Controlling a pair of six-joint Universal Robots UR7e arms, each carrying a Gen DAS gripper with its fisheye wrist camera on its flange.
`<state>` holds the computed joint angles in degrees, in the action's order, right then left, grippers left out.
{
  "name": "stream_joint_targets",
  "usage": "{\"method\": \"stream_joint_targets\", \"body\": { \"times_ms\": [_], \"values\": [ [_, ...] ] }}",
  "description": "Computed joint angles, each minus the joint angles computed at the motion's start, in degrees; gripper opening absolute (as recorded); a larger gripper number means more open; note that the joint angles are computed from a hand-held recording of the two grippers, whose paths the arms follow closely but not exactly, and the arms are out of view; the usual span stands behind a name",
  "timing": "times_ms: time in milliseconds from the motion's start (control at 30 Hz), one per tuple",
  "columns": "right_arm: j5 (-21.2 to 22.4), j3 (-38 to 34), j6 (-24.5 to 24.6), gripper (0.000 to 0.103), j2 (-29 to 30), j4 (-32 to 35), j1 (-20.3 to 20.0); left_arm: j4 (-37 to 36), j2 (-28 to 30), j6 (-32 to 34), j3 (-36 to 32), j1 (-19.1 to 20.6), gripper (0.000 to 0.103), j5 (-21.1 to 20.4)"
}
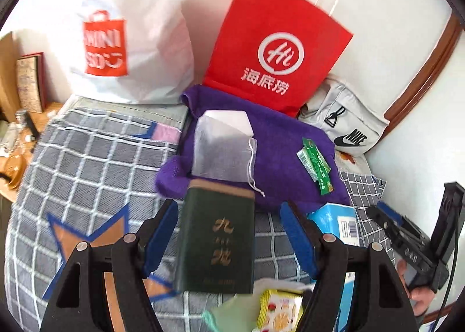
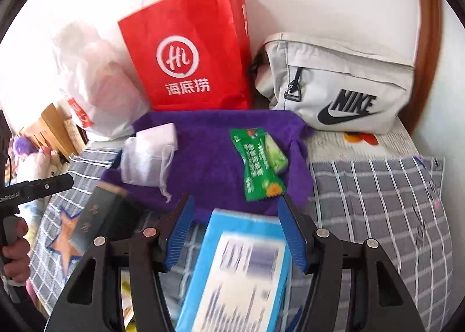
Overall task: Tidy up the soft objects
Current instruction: 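Withdraw both open tools from the towel back over the remaining items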
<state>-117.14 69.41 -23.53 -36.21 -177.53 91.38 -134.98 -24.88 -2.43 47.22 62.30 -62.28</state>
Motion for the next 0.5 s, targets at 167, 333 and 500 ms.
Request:
{"method": "stream_joint_targets", "body": {
  "times_ms": [167, 333, 500],
  "values": [
    [-1.62, 9.26, -0.24, 0.059, -3.59, -3.73, 1.11, -7.19, -6.81, -0.03, 12.29, -0.66, 0.071, 0.72],
    [-1.74, 17.28, -0.19, 0.059, -6.11, -8.39, 1.55, -9.58, -11.44, 0.05, 20.83, -1.37, 0.071, 2.77],
    [-2.03, 24.03, -2.00, 0.059, -7.57, -13.12, 2.21, -12.06, -14.55, -1.03, 27.04, -1.63, 0.071, 3.71]
  ]
}}
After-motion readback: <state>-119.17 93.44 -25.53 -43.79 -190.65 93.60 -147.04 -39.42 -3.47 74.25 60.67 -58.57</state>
